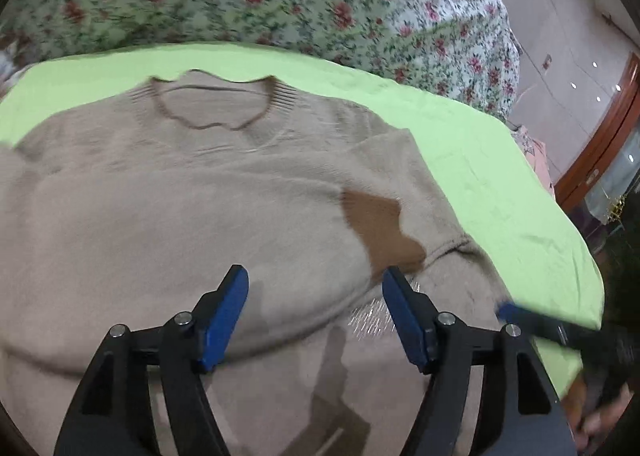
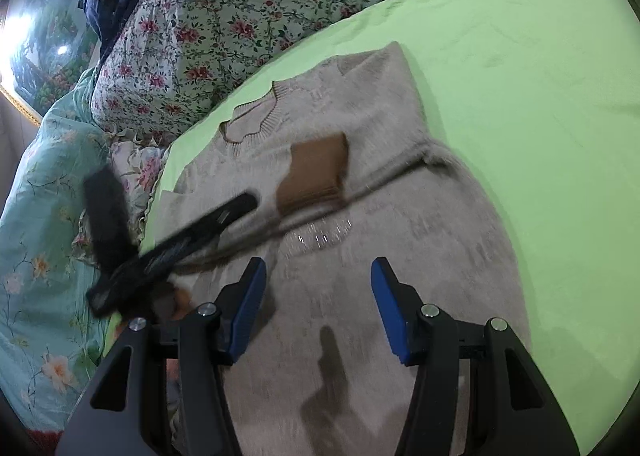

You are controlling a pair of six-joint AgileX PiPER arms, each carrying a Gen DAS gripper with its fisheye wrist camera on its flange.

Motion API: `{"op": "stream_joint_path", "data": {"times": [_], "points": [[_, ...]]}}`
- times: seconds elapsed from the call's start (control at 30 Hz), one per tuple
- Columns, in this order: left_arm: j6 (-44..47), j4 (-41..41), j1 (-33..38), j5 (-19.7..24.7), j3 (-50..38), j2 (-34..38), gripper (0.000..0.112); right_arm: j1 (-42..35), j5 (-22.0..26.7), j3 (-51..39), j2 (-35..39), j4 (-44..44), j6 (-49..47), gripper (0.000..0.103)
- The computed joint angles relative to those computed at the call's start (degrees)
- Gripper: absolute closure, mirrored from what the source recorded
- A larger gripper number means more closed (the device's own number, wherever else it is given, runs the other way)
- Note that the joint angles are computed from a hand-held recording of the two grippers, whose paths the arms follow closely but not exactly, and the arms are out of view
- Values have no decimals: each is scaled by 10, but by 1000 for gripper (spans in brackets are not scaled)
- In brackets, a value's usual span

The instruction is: Fold small clothes

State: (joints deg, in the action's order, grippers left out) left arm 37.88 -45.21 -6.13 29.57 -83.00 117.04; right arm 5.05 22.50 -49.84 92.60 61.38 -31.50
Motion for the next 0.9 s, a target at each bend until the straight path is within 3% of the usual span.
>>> {"op": "stream_joint_path", "data": {"times": [0.17, 0.23, 0.37, 0.43, 0.5, 0.53, 0.57, 0.6, 0.77, 0.83, 0.9], "points": [[61, -29, 89, -36, 153, -116, 40, -8, 6, -96, 90, -1, 1, 47], [42, -8, 125, -63, 188, -143, 40, -9, 5, -142, 129, -31, 27, 47], [-139, 166, 189, -118, 204, -149, 40, -6, 36, -246, 217, -136, 128, 47], [-194, 225, 213, -110, 177, -119, 40, 1, 62, -295, 257, -201, 197, 47], [-220, 251, 222, -87, 138, -85, 40, 8, 67, -315, 274, -199, 198, 48], [-211, 247, 228, -70, 116, -66, 40, 14, 71, -324, 277, -193, 187, 53], [-225, 260, 229, -64, 97, -49, 40, 16, 76, -330, 277, -186, 176, 80], [-247, 282, 227, -57, 82, -38, 40, 15, 86, -338, 276, -166, 156, 96], [-384, 399, 216, -62, 31, -5, 43, -12, 46, -281, 182, -28, 18, 96], [-379, 368, 227, -60, 24, 0, 43, -21, 23, -263, 156, -52, 28, 96], [-407, 382, 224, -84, 46, -9, 43, -34, 37, -262, 166, -73, 39, 96]]}}
